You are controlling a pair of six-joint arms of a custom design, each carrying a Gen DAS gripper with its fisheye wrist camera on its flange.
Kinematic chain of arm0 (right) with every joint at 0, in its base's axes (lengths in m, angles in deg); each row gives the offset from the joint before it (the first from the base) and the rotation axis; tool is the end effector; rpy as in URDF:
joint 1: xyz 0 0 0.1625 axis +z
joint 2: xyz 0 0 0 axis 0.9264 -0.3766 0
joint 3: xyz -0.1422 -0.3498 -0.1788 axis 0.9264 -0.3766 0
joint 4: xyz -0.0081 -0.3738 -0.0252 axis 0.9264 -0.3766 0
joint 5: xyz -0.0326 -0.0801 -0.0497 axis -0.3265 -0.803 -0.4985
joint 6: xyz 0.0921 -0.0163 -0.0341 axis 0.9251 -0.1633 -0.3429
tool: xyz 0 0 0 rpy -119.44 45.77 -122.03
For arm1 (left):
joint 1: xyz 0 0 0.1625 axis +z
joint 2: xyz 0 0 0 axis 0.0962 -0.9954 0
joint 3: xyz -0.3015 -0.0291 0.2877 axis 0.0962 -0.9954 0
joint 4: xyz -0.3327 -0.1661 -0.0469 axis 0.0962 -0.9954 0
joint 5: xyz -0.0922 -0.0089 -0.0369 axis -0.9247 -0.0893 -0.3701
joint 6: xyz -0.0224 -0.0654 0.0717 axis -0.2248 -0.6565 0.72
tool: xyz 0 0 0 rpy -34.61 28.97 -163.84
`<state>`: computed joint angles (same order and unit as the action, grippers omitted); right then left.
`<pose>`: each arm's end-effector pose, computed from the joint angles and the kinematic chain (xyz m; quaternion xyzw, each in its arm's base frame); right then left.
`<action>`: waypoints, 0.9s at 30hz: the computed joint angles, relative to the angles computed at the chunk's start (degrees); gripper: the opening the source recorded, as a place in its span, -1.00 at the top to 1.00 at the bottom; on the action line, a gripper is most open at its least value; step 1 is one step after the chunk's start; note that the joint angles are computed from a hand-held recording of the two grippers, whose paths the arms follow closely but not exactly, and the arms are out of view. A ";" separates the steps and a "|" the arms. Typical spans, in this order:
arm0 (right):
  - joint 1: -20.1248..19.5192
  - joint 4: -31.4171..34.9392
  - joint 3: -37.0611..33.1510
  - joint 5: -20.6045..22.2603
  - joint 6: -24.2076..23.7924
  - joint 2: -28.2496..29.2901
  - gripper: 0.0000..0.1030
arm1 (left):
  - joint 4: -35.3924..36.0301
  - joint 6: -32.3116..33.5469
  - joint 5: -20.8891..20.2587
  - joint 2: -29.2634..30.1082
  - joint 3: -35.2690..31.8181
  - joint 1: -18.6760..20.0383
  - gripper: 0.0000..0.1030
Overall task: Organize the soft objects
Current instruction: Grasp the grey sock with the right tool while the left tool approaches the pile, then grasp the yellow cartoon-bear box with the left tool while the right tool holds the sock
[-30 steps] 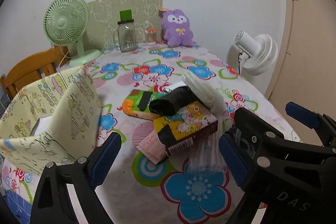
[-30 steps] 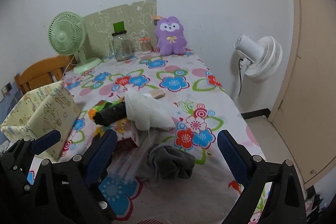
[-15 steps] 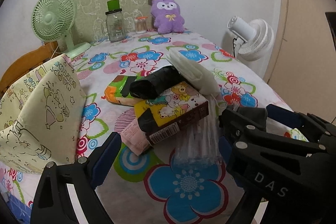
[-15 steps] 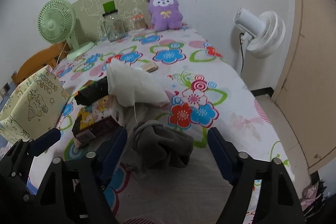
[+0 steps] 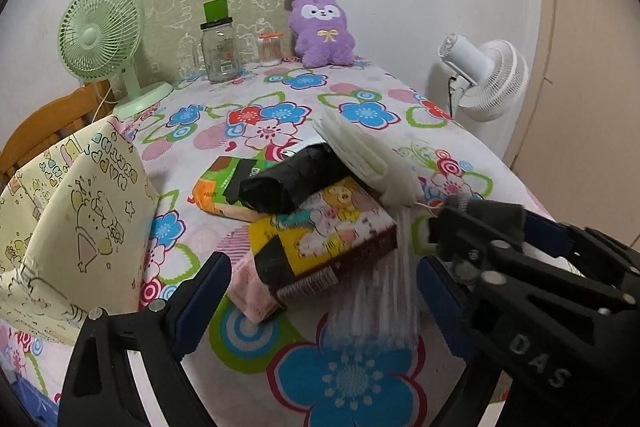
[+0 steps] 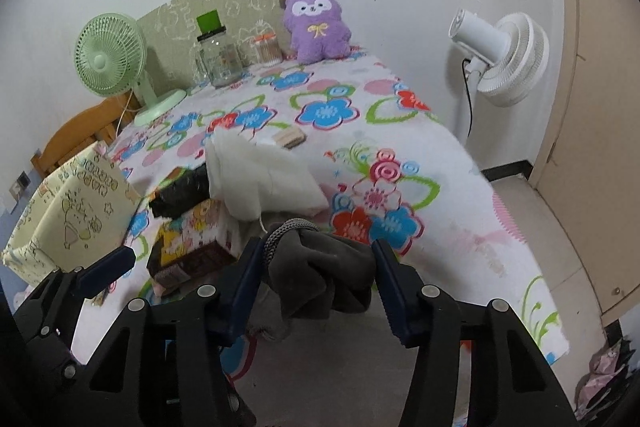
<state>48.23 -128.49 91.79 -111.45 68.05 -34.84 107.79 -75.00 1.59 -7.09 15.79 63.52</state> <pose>0.3661 -0.6035 -0.0617 0.0961 -0.8696 0.3901 0.2872 -0.0260 -0.6104 0.2612 0.2547 0.8547 -0.3212 0.3185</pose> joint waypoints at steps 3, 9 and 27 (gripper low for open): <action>-0.07 0.16 -0.65 -0.35 -0.06 -0.09 -0.11 | 2.72 -1.86 0.34 1.60 -2.88 0.22 -0.84; -0.25 0.38 -1.96 -0.73 -0.37 -0.11 -0.11 | 5.72 -3.91 1.25 3.80 -6.89 0.48 -0.84; -0.94 3.99 -3.66 -0.18 1.76 0.42 -0.11 | 9.24 -6.06 0.55 6.17 -10.07 0.77 -0.60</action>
<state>47.29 -124.50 88.12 -111.63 69.81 -34.42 117.03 -81.06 2.14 -0.92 5.73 64.29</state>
